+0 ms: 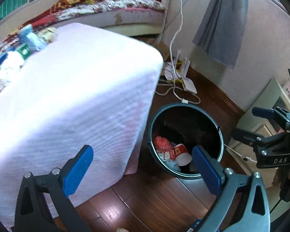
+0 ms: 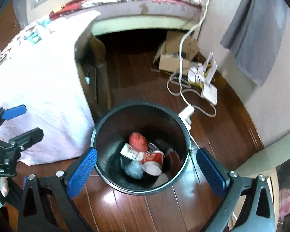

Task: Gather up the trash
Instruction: 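Move both open grippers back toward the remaining items on the table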

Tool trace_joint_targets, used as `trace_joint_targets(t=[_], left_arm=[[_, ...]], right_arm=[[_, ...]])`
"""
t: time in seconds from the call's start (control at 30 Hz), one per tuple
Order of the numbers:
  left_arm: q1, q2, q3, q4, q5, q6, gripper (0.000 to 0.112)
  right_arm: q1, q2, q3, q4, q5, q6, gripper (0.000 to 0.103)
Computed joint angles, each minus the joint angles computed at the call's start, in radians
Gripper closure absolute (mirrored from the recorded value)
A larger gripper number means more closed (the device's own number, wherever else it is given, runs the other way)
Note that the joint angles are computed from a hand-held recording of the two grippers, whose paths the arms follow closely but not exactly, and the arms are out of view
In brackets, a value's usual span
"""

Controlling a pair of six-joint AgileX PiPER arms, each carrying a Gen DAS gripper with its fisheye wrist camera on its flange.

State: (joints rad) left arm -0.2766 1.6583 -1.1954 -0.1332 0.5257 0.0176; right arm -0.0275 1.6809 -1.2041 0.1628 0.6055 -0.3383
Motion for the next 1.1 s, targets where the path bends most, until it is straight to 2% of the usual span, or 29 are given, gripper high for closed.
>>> trace_joint_targets(t=[0.33, 0.47, 0.63, 0.93, 1.1], left_arm=[[0.083, -0.148, 0.033, 0.058, 0.017, -0.037, 0.01], [0.128, -0.191, 0.056, 0.077, 0.004, -0.063, 0.01], [0.227, -0.237, 0.066, 0.038, 0.02, 0.003, 0.01], [0.496, -0.257, 0.056, -0.121, 0.043, 0.231, 0.01], [0.639, -0.212, 0.022, -0.226, 0.055, 0.348, 0.01]], right_arm=[[0.119, -0.104, -0.011, -0.049, 0.01, 0.125, 0.0], [0.171, -0.11, -0.042, -0.071, 0.007, 0.168, 0.0], [0.253, -0.091, -0.105, -0.074, 0.022, 0.21, 0.0], [0.432, 0.044, -0.292, -0.079, 0.031, 0.289, 0.0], [0.557, 0.176, -0.48, -0.225, 0.096, 0.44, 0.0]])
